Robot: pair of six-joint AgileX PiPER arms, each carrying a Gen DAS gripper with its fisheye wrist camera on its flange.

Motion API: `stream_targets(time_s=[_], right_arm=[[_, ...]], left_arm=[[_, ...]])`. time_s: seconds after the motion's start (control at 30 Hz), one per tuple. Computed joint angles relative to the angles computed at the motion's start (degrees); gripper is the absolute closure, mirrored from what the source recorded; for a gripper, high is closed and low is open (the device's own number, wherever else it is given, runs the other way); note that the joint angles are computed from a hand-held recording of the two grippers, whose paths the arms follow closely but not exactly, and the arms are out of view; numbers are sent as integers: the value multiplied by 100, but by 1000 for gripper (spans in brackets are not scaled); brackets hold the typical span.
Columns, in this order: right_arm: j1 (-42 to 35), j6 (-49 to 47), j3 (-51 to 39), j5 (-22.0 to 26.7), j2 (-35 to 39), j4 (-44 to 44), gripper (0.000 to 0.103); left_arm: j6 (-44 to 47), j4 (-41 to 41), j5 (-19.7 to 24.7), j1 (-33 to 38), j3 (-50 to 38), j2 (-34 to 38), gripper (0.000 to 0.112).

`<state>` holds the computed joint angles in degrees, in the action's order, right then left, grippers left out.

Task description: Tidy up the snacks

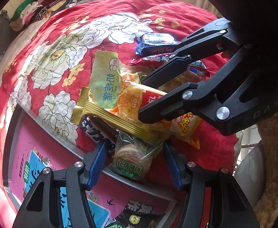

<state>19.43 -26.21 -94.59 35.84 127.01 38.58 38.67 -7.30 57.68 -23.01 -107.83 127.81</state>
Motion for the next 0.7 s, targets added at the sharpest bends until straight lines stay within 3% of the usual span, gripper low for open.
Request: stream_targets(time_s=[0.2,0.4,0.5,0.7], right_arm=[[60,150,-438,156,288,-241,64],[211,231,-368,-15,205,-679,68],[175,-17,-151,-182,48,-457,74],[55,-445,210,-415,-236,-28,77]], left_arm=[[-178,2,-60,-15,-30,61,54],[-296,-163,-223,47,195,-46,70],[-241,-439,-393,151,464,-214,71],[-322,-982,-621,333,831,-461,73]])
